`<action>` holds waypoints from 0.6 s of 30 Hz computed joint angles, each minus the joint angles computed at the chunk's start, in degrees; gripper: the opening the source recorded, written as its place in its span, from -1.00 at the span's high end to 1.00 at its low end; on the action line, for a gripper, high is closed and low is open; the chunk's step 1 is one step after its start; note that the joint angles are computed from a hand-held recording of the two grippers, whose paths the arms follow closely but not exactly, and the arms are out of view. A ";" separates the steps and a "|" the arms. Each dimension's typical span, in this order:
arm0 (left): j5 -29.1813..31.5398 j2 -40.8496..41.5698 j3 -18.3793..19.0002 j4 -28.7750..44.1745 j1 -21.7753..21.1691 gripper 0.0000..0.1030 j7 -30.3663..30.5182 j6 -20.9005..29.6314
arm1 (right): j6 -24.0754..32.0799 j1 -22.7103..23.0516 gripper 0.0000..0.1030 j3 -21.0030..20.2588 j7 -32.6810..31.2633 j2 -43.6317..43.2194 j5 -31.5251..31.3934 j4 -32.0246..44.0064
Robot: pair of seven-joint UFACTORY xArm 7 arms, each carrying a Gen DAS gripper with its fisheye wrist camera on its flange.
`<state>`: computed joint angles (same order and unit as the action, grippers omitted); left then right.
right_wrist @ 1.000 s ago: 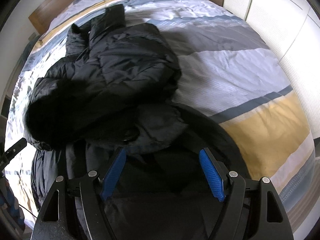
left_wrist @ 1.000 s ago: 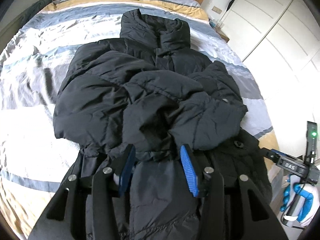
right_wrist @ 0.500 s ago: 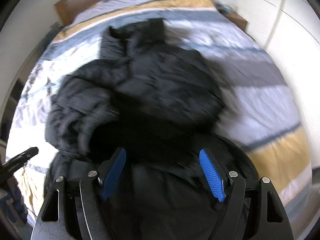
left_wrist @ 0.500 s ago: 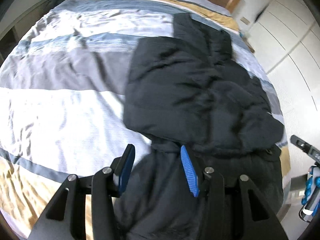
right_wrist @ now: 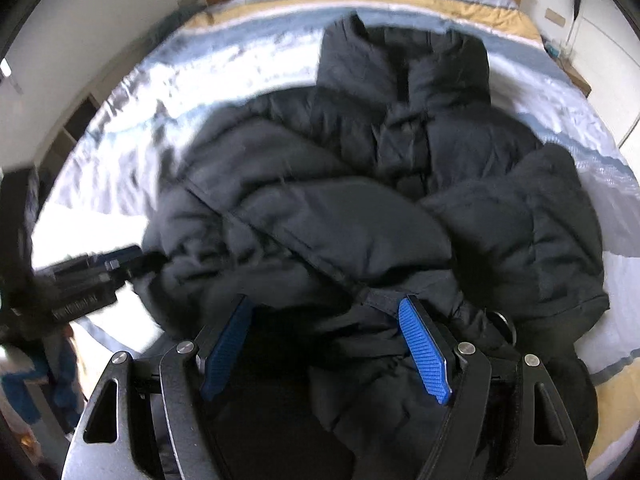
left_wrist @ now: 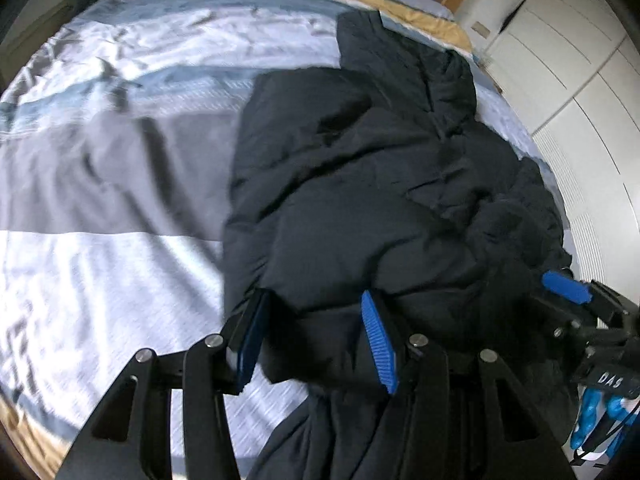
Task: Fold large clothes
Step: 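Grasp the coat hem with both tools and lift it toward the collar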
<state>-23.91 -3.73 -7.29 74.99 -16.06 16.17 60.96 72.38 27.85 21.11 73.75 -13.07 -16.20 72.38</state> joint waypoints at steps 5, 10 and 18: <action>-0.11 0.49 -0.79 -2.66 -0.87 0.07 1.57 -2.27 | 0.24 -0.45 -0.42 -0.84 -1.10 -5.56 2.80 -6.88; -0.01 -0.80 -0.30 -2.95 -0.81 0.07 2.58 -1.31 | 1.94 -1.63 -0.45 -0.70 -2.39 -12.21 6.31 -12.14; 0.06 1.03 -0.62 4.35 -1.07 0.07 1.90 -3.02 | 4.14 -4.93 -0.45 2.30 -4.09 -17.32 5.38 -9.63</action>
